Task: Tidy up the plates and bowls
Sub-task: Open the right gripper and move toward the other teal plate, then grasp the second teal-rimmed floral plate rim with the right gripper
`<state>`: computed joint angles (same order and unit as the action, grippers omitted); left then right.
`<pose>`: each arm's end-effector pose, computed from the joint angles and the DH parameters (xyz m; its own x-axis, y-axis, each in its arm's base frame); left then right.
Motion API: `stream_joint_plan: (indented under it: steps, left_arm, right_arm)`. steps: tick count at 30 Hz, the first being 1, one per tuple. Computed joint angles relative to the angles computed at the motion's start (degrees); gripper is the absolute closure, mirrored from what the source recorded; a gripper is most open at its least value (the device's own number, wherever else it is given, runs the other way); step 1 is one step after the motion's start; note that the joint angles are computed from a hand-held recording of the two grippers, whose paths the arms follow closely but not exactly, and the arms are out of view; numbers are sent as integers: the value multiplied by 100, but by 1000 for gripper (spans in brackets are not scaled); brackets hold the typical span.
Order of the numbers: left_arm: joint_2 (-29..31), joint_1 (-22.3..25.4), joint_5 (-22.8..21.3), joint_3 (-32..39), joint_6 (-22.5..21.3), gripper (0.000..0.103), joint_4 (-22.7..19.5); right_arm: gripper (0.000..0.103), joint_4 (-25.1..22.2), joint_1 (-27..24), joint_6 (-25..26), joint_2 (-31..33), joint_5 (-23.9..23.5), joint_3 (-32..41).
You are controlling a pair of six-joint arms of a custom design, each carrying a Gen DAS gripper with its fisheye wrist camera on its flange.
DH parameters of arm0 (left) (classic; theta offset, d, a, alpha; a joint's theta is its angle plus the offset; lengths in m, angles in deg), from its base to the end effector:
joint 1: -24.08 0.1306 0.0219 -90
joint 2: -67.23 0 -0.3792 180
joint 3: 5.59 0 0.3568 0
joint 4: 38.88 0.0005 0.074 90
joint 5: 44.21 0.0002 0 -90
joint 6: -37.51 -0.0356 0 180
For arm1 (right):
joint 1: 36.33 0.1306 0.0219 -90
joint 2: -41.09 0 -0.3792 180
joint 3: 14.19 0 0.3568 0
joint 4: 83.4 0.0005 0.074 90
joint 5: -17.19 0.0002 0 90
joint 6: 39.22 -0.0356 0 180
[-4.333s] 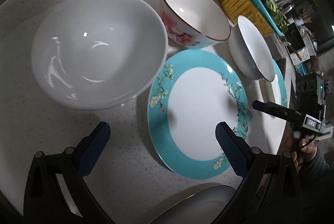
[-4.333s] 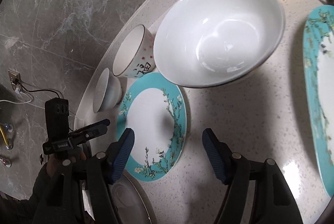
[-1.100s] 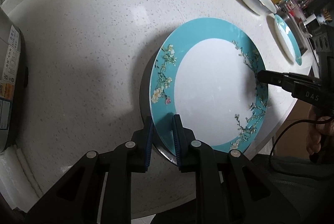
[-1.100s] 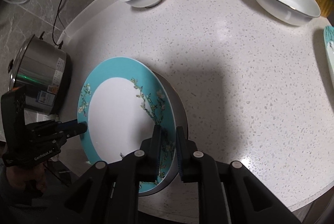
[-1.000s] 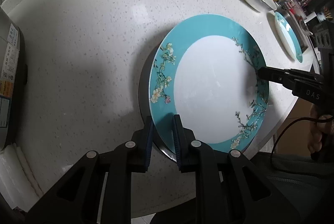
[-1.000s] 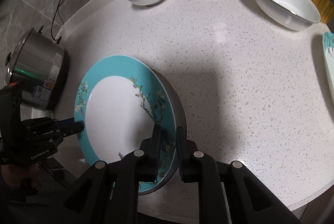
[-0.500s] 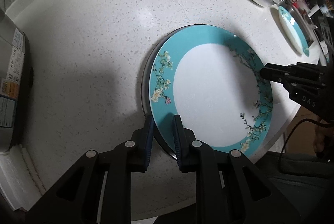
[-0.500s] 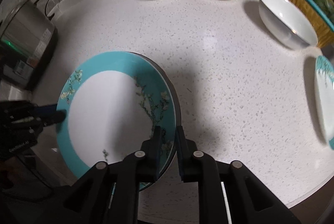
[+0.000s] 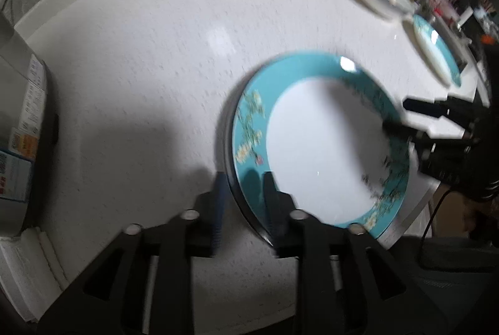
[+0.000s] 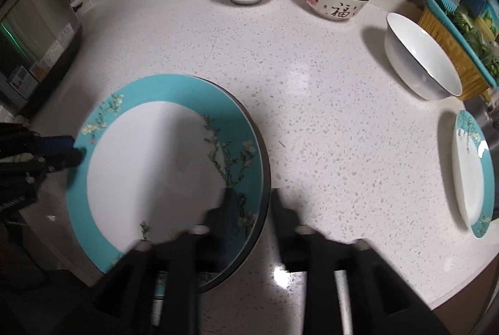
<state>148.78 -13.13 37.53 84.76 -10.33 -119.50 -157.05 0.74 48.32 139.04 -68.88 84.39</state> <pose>0.2837 -0.2096 0.4564 -0.9386 -0.1213 -0.3229 -0.0907 0.9900 -0.1082 0.3711 0.2767 0.4053 -0.7875 -0.5413 -0.2946 -0.5521 0.8321 -0.0530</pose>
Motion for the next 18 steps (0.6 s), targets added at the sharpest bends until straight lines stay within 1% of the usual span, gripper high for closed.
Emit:
stream_joint_plan:
  steps: [1, 2, 3, 4, 5, 6, 8, 9, 10, 11, 12, 14, 15, 16, 17, 18]
  left_arm:
    - [-54, 15, -118, 20, 2, 34, 98]
    - [-127, 31, -260, 33, 1, 24, 234]
    - [-217, 59, -387, 28, -43, 14, 464]
    - [-264, 122, -342, 42, -136, 10, 698]
    - [-250, 194, -206, 94, -213, 7, 813]
    - [-173, 317, 117, 195, -276, 3, 943]
    - [-56, 484, 712, 324, -248, 2, 1175]
    - [17, 551, 1036, 395, -133, 2, 1364]
    - [94, 558, 1196, 486, -18, 2, 1499]
    - [184, 520, 1262, 596, 80, 1, 1600]
    - [314, 458, 1334, 773, 184, 1, 1697]
    - [567, 344, 1456, 1123, 358, 1, 1766]
    - [680, 254, 1483, 1275, 540, 1, 1792]
    - [773, 142, 1473, 1433, 718, 1, 1769]
    - [1001, 56, 1502, 1702, 827, 1, 1737]
    - [1224, -16, 1456, 1977, 822, 1, 1661]
  right_arm:
    - [41, 15, -33, -105, -16, -38, 3]
    - [37, 59, -72, -185, -61, -59, -9]
    - [33, 152, -137, -298, -133, -85, -26]
    - [31, 253, -229, -396, -216, -165, -65]
    - [25, 324, -299, -486, -290, -253, -112]
    - [20, 397, -424, -608, -373, -412, -147]
    - [19, 571, -752, -917, -578, -882, -278]
    - [19, 646, -956, -1065, -673, -1141, -345]
    - [19, 726, -1199, -1256, -776, -1429, -421]
    - [18, 780, -1405, -1401, -845, -1645, -469]
    - [19, 844, -1716, -1554, -935, -1938, -516]
    - [19, 981, -2257, -1670, -1064, -2396, -567]
    - [18, 993, -2454, -1656, -1092, -2582, -552]
    - [18, 940, -2772, -1546, -1074, -2866, -455]
    - [18, 888, -3012, -1407, -1034, -3043, -338]
    - [18, 835, -3273, -1209, -990, -3221, -209]
